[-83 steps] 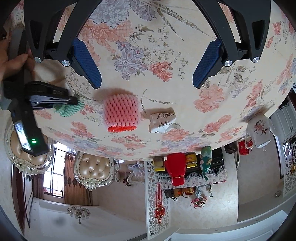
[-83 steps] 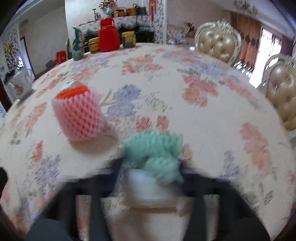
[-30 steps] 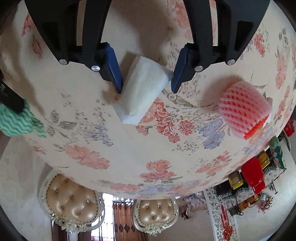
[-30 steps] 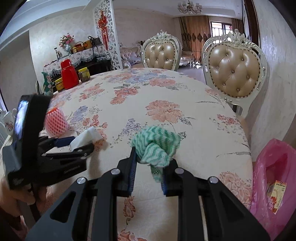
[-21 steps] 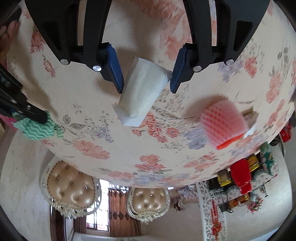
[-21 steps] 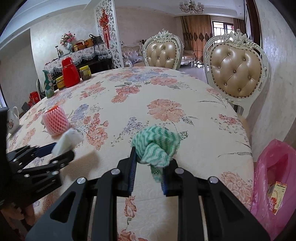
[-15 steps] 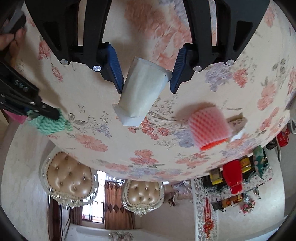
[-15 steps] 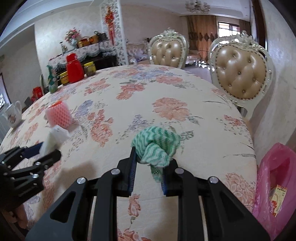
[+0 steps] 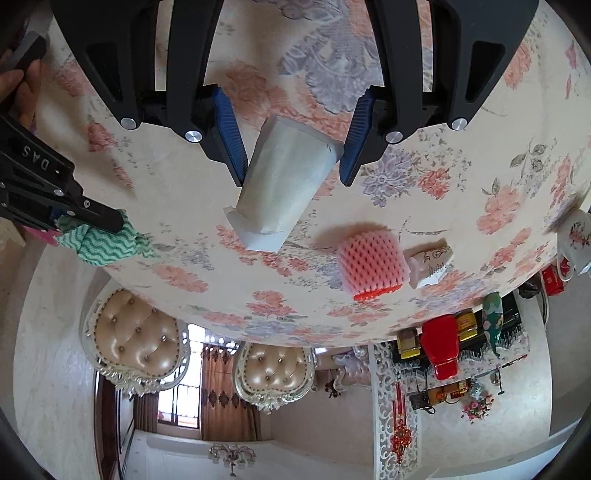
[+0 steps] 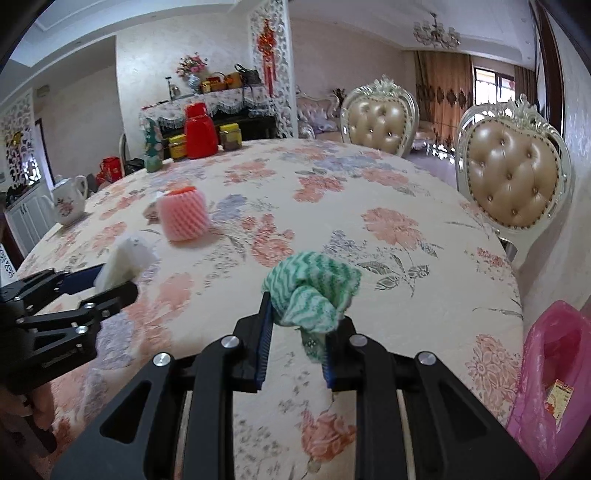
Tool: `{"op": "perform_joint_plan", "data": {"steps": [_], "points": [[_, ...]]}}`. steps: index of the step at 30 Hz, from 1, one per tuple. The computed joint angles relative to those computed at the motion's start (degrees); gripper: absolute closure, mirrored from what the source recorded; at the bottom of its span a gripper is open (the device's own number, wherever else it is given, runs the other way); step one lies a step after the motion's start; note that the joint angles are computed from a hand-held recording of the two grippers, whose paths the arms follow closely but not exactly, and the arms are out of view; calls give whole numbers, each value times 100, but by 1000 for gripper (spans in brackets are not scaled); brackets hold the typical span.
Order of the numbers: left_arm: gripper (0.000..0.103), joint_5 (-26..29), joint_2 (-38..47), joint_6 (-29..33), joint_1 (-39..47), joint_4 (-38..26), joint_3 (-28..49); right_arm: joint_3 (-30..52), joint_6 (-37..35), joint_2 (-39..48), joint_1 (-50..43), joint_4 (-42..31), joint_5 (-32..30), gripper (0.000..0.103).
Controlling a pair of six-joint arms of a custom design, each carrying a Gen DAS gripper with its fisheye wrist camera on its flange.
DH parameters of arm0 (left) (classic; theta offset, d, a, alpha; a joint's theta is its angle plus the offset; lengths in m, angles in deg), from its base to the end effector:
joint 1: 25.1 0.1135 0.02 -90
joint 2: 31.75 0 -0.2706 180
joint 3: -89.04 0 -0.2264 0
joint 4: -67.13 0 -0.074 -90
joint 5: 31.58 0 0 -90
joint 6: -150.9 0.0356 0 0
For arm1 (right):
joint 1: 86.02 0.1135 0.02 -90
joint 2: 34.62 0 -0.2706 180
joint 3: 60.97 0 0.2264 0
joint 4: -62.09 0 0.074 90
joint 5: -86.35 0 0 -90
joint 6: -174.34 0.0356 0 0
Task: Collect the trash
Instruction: 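Carry the green cloth and white paper pad over the pink bin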
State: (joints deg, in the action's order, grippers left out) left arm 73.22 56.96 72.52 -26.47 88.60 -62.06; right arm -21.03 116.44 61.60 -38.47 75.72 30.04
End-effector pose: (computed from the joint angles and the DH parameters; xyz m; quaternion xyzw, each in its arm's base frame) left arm 0.2125 -0.0142 0.1211 0.1567 0.8805 -0.0769 0.4407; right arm 0.1841 0.1720 0.1240 -0.0025 0.8842 0.0423 0.4651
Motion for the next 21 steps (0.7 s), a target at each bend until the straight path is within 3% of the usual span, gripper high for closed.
{"op": "perform_joint_plan", "data": {"steps": [6, 12, 18, 21], "points": [[54, -55, -673, -262, -389, 257, -510, -366, 124, -702, 518, -305, 516, 81], [54, -384, -960, -532, -1173, 335, -640, -821, 681, -1565, 958, -980, 1137, 80], [54, -829, -1031, -808, -2176, 305, -526, -1285, 1523, -2577, 1234, -2095, 1636, 80], [54, -1090, -979, -941, -2738, 298, -417, -1444, 2169, -3296, 1437, -3099, 1936, 80]]}}
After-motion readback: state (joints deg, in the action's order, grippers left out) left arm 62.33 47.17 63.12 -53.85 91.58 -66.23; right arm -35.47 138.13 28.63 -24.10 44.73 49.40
